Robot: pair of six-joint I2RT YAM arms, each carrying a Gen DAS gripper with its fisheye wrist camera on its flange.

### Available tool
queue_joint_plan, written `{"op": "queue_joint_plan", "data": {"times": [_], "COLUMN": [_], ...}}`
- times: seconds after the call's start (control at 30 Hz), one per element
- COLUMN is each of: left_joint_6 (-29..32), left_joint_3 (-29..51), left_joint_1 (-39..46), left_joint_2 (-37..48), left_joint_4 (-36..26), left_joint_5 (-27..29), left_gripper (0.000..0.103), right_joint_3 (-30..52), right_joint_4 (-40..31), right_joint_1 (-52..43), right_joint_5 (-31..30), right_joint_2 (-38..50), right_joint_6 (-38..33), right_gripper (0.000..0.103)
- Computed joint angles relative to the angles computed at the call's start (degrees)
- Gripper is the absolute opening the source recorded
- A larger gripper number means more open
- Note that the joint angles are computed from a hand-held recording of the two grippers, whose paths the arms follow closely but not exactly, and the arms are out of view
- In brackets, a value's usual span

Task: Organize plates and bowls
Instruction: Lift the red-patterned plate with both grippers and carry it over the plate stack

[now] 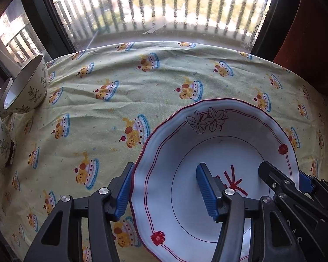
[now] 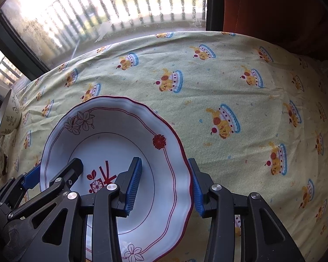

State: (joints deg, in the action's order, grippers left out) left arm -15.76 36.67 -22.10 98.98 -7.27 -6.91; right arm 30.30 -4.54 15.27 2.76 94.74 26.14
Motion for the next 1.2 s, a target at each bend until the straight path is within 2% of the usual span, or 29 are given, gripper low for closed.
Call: {"op": "queue_joint_plan", "data": {"times": [0.07, 0.33, 0.6, 0.9, 1.07, 1.2], "left_joint_6": [0.90, 2.50, 6.85, 15.44, 22.00, 29.93], "left_joint_3": [-0.33, -4.79, -9.29, -12.87, -14.44, -15.59], "left_joint_1": [-0.39, 2.43, 5.20, 12.47, 18.89, 26.10], "left_joint_2": [-0.91, -8.59, -24.43, -40.69, -50.10, -56.65], "left_joint_4": [-0.50, -3.13, -10.26, -21.56, -29.79, -36.58], "left_joint_5": [0.04, 3.45, 5.17, 11.57, 16.16, 20.46], "left_gripper": [0.054, 0.053, 0.053, 0.053, 0.053, 0.053], "right_joint_3": [0.39, 0.47, -0.39, 1.07, 3.61, 6.12], "right_joint_4": [-0.85, -6.68, -15.57, -30.47, -38.83, -45.10], "right_joint_1": [0.22, 3.87, 10.57, 26.25, 36.80, 45.44], "right_joint_5": [0.53, 5.12, 8.92, 17.16, 21.16, 23.75], "right_joint_2": [-0.21, -7.20, -16.85, -25.72, -26.48, -25.00], "right_joint_6": [-0.26, 1.02, 7.34, 24.75, 36.39, 46.51], "right_gripper": [0.044, 0.044, 0.044, 0.044, 0.044, 0.044]}}
